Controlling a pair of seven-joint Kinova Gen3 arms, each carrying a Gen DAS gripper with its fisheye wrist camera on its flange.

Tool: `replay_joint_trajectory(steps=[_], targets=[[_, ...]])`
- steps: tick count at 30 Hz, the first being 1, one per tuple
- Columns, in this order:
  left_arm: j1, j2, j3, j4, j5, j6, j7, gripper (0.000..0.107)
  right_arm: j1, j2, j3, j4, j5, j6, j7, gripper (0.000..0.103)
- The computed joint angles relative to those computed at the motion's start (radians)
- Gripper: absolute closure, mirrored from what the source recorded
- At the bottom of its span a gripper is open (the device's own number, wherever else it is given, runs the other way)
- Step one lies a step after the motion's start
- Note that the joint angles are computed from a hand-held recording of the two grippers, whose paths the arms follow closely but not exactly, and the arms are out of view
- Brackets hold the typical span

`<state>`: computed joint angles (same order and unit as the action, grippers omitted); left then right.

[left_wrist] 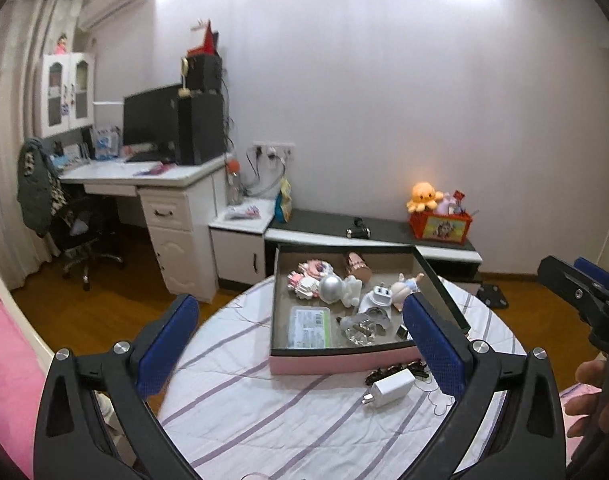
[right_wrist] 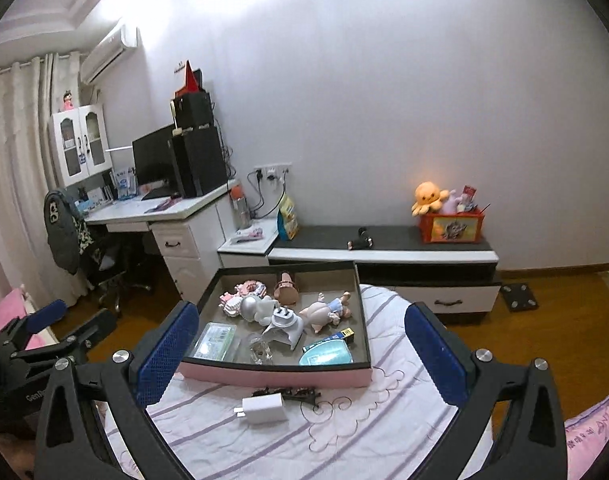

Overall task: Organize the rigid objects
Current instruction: 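Withdraw both grippers from the box back over the bed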

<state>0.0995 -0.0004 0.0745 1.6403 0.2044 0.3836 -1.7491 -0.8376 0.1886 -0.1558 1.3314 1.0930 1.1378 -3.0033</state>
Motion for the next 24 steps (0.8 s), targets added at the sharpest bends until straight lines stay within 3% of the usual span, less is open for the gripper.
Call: replay_joint_trajectory(steps=[7, 24], targets=[[0.022, -0.106, -0.050, 0.108, 0.098, -0.029, -0.083, 0.004, -0.080, -0.009, -0.036, 0.012, 0.067, 0.125, -0.054, 0.000], [0.071, -0.184, -0.085, 0.178, 0.109, -0.022, -0.092, 0.004, -0.110, -0.038, -0.082, 0.058, 0.088, 0.194, -0.102, 0.000]])
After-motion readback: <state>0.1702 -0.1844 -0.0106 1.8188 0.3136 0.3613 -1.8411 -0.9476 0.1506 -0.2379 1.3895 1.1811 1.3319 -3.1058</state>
